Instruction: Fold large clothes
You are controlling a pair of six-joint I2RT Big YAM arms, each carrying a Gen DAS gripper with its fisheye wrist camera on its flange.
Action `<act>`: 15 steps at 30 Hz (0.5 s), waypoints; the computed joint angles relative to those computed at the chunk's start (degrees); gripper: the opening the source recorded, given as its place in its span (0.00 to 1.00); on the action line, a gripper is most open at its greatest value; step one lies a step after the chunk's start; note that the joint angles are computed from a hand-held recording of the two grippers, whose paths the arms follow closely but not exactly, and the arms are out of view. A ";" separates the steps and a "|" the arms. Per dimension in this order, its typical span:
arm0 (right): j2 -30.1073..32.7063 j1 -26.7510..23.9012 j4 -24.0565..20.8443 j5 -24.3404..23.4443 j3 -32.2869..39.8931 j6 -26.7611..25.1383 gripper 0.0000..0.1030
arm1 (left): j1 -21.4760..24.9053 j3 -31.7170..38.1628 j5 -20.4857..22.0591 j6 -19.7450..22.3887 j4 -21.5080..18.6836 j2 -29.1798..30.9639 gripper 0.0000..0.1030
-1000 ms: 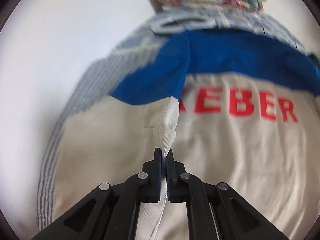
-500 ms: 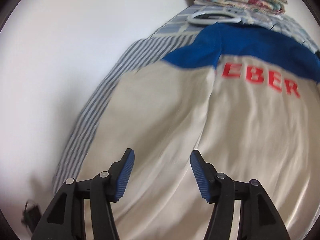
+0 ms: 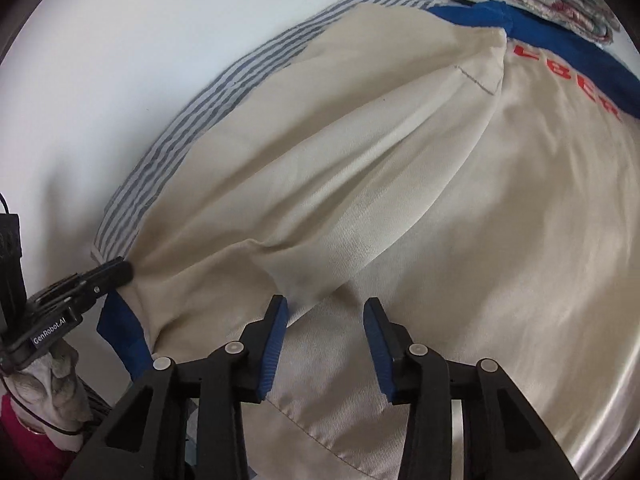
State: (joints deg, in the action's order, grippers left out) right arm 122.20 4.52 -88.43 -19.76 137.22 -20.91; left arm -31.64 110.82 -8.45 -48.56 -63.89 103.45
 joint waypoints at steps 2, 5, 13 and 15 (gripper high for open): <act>-4.01 -0.46 4.02 -1.97 -4.80 1.12 0.41 | 0.60 -2.59 0.50 -1.62 1.98 -1.77 0.18; -7.89 -0.81 4.93 -6.44 -9.30 0.11 0.41 | 2.00 -6.90 3.03 -4.42 5.39 -4.44 0.18; -12.40 0.10 8.20 -8.53 -18.34 -0.70 0.43 | 3.18 -7.01 6.67 -3.80 8.20 -4.78 0.34; -13.51 1.17 11.85 -7.85 -20.79 -0.89 0.42 | 3.37 -6.95 6.90 -4.63 8.44 -4.32 0.42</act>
State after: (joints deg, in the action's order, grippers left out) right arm 108.69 5.70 -76.57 -27.61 116.43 -21.80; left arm -28.27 103.86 -1.54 -53.19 -55.45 99.14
